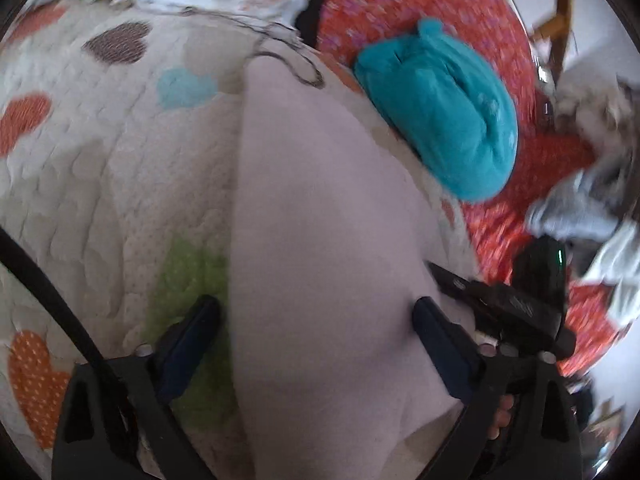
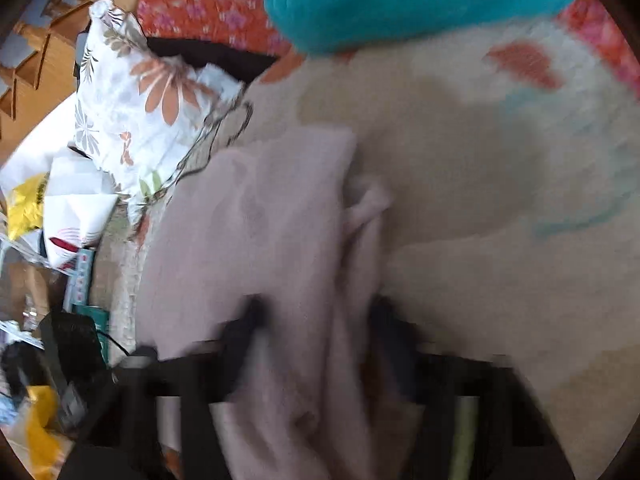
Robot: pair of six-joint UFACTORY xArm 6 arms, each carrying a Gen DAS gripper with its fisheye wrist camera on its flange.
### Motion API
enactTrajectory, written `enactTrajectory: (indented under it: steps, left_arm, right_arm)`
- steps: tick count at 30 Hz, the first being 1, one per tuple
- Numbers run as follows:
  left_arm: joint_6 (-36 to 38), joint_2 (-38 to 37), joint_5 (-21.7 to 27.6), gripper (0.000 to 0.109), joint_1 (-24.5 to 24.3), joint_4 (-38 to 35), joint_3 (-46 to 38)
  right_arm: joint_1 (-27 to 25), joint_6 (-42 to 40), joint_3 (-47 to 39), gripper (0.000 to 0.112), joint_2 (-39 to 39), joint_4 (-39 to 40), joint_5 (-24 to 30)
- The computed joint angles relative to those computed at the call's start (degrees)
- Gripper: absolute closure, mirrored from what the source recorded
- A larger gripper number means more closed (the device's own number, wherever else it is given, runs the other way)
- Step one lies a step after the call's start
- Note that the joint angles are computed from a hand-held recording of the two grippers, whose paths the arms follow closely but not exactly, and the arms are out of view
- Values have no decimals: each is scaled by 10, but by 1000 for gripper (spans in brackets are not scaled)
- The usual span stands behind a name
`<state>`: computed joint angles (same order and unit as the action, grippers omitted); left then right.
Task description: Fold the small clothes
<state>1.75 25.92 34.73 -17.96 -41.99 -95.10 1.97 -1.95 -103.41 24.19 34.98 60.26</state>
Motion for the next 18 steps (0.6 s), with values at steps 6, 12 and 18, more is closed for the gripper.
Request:
enactTrajectory:
  steps: [6,12,18]
  left_arm:
    - [12,-31,10,73,13,-4,-17]
    - [-135,6,70,52,26,148,-44]
    - [-137,-18,72,44,35,133,-12]
  right_arm:
    - [23,-18,-82,88,25,32,6]
    - [32,41,-102,84,55,-47,14]
    - [27,73,-57,72,18,-86,-46]
